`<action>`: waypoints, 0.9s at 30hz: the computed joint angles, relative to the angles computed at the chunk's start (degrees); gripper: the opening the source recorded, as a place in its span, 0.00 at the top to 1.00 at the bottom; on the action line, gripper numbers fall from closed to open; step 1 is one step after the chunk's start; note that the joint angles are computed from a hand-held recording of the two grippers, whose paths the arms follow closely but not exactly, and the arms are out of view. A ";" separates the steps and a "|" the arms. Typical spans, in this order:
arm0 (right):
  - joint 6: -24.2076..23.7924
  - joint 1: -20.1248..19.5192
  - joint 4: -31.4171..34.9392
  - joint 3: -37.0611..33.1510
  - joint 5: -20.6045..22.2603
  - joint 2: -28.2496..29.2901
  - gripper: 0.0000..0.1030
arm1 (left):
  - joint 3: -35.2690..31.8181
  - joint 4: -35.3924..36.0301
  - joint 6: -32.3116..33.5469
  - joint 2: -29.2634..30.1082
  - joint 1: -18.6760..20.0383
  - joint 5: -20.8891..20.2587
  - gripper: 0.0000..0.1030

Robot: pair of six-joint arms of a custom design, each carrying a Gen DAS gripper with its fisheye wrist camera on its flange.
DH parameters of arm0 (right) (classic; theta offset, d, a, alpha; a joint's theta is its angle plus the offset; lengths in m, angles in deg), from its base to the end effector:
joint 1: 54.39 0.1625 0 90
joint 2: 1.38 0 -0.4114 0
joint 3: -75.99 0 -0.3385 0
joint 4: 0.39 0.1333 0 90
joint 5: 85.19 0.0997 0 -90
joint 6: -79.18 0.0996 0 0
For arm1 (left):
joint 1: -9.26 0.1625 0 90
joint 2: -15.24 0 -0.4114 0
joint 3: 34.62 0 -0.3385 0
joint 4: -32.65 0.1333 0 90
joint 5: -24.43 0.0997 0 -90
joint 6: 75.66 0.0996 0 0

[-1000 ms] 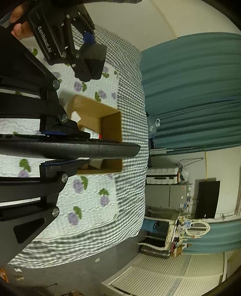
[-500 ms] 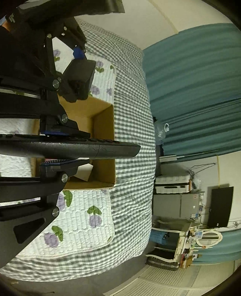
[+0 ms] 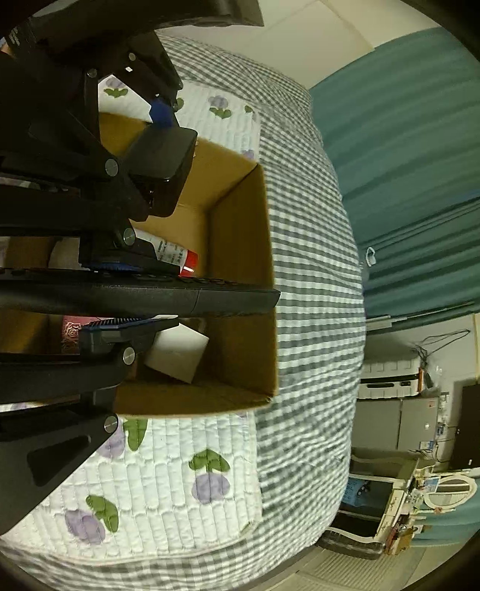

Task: Organize rigid objects
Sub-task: 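Lower the power bank and remote into the box and open both grippers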

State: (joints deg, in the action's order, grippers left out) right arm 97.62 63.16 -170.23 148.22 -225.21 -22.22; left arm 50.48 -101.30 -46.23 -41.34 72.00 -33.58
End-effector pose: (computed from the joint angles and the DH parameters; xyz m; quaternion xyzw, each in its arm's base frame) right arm 0.3807 -0.6066 0.0356 -0.0338 -0.8839 0.3651 0.2903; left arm -0.1289 -0.6564 0.2894 0.4197 0.8559 -0.1239 0.2755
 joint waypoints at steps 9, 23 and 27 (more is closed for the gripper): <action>0.15 -1.71 3.73 -3.45 1.29 1.74 0.82 | -0.25 -1.05 1.20 1.70 0.03 1.48 0.32; 1.86 0.30 5.31 -4.94 -4.13 1.40 0.40 | -2.23 0.08 -1.37 2.00 -0.07 3.12 0.30; 1.23 1.71 5.26 -5.37 -6.64 0.80 0.25 | -1.99 -1.54 -1.10 1.31 -1.07 4.90 0.30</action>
